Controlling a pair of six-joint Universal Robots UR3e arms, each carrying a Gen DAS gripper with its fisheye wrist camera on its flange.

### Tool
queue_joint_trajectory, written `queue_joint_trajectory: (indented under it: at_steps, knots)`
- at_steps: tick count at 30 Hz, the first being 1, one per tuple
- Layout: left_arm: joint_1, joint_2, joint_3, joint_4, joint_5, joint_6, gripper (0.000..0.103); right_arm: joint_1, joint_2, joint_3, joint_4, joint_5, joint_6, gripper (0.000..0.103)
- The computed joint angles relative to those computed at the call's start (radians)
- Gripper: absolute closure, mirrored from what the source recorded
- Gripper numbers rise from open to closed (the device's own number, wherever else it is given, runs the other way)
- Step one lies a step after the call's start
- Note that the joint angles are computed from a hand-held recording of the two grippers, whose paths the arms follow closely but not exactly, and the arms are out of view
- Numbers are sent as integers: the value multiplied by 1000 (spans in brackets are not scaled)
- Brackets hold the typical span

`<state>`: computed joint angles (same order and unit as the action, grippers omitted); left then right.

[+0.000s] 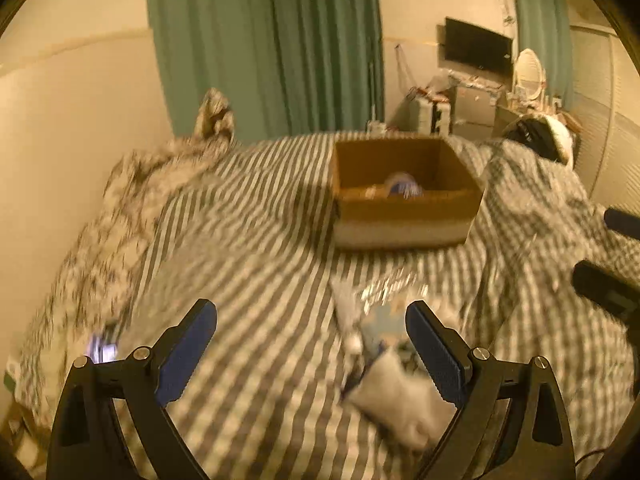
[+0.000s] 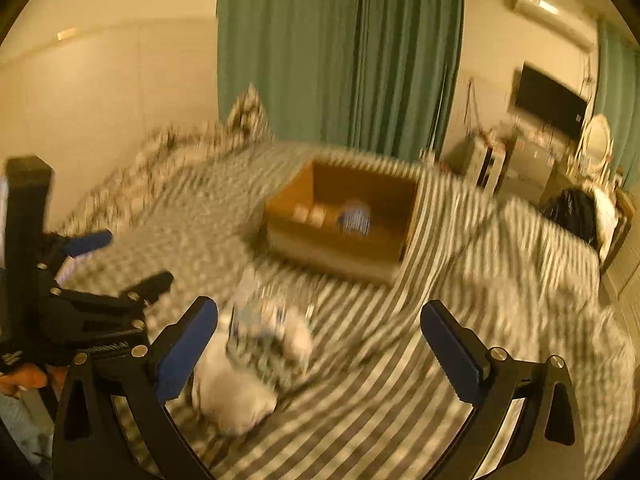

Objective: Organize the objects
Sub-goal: 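Move both grippers back toward the remaining items on the bed, then grasp the white knit glove with the right gripper and lift it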

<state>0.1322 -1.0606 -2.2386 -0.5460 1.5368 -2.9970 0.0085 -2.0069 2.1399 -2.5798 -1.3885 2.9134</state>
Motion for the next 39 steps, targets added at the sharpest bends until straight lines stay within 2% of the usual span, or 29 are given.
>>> queue_joint_trajectory:
  at_steps: [4, 8, 15, 16, 19, 22, 25, 30, 35, 39]
  knots:
    - [30, 60, -124, -10, -12, 19, 5, 79, 99, 102, -82, -43, 34, 1]
    - [23, 51, -182, 42, 22, 19, 5, 139, 200, 138, -141, -55, 45, 1]
    - [99, 81, -210, 27, -21, 32, 5, 197, 354, 93, -125, -29, 36, 1]
    - [104, 79, -210, 27, -24, 31, 5, 208, 376, 81, -122, -27, 36, 4]
    - [107, 73, -208, 28, -26, 32, 5, 259, 432, 51, -124, -78, 32, 24]
    - [100, 66, -205, 34, -20, 34, 5, 236, 382, 82, -135, -59, 29, 43]
    - [87, 36, -193, 50, -11, 25, 5, 194, 274, 123, -157, -55, 19, 49]
    - [25, -93, -151, 123, 28, -3, 5, 47, 110, 113, -112, 2, -8, 52]
    - [-90, -291, -74, 212, 77, -33, 5, -68, 112, 56, -103, 29, -31, 52]
    - [-163, -458, 16, 254, 67, -22, 5, -130, 136, 33, -78, 76, -42, 52]
